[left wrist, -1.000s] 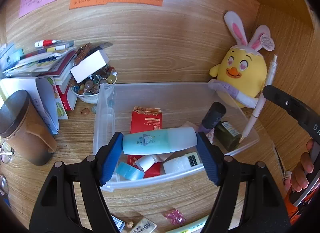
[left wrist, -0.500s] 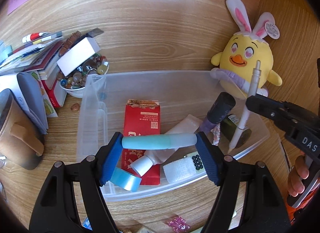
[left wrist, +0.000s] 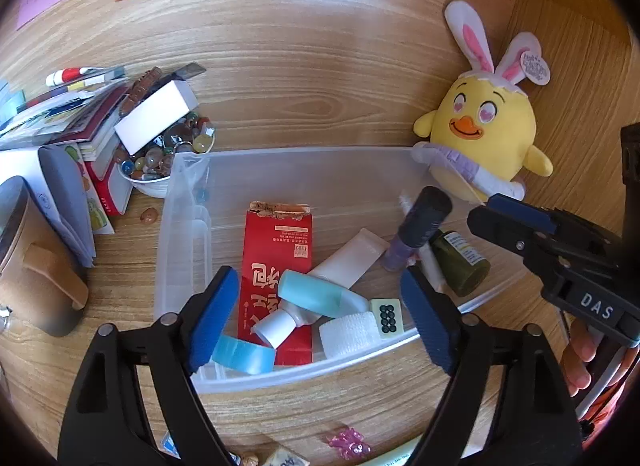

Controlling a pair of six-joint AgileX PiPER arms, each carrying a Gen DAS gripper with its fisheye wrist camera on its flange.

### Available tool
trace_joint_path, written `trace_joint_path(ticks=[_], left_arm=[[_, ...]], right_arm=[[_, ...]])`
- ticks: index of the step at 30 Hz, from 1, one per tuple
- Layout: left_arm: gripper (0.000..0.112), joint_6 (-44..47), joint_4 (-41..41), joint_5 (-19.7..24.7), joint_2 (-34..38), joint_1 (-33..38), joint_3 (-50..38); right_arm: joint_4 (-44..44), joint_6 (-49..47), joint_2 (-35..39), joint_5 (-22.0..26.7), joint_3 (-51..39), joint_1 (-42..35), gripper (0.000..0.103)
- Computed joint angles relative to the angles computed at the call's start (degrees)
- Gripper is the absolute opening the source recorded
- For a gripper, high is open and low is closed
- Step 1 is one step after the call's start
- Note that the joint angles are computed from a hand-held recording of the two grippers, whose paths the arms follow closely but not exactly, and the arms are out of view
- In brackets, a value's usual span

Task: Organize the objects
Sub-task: 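Carry blue bottle and pink pen into the box and open both tools, then withdraw both tools and grasp the pale yellow highlighter with the right tool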

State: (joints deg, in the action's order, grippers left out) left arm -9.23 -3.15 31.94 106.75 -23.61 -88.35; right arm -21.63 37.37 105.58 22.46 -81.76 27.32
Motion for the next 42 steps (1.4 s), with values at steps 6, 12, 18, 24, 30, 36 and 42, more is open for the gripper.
trace_joint_path(ticks=[6, 12, 18, 24, 30, 36, 42], left_arm=[[0.096, -3.76, 3.68, -1.24, -3.58, -0.61, 3.27], [0.098, -6.05, 6.96, -2.48, -8.29, -1.12, 8.11], [0.1, -7.62, 9.05, -3.07, -13.42, -1.18, 13.79], [0.102, -7.02, 8.83, -3.11, -17.93, -0.7, 20.09], [0.102, -12.94, 14.73, -3.6, -19.78, -1.47, 26.8], [0.102, -14.61, 13.13, -5.08, -20.51, 0.7, 33.2], [0.102, -3.75, 1.14, -6.69, -23.25, 4.48, 38.83]], right_arm=[[-4.12, 3.38, -2.85, -0.24, 2.74, 1.29, 0.058], [-13.34, 11.53, -5.67, 1.11, 6.09, 4.29, 0.066], [-21.55, 18.75, -8.4, 3.11, 9.72, 7.57, 0.071], [-26.65, 23.91, -11.09, 2.61, 14.15, 10.91, 0.08], [-20.73, 18.34, -9.21, 1.22, 14.94, 13.34, 0.081], [-8.73, 5.81, -2.83, 0.85, 13.65, 15.61, 0.081], [-2.44, 0.63, 0.47, 0.95, 12.21, 15.84, 0.079]])
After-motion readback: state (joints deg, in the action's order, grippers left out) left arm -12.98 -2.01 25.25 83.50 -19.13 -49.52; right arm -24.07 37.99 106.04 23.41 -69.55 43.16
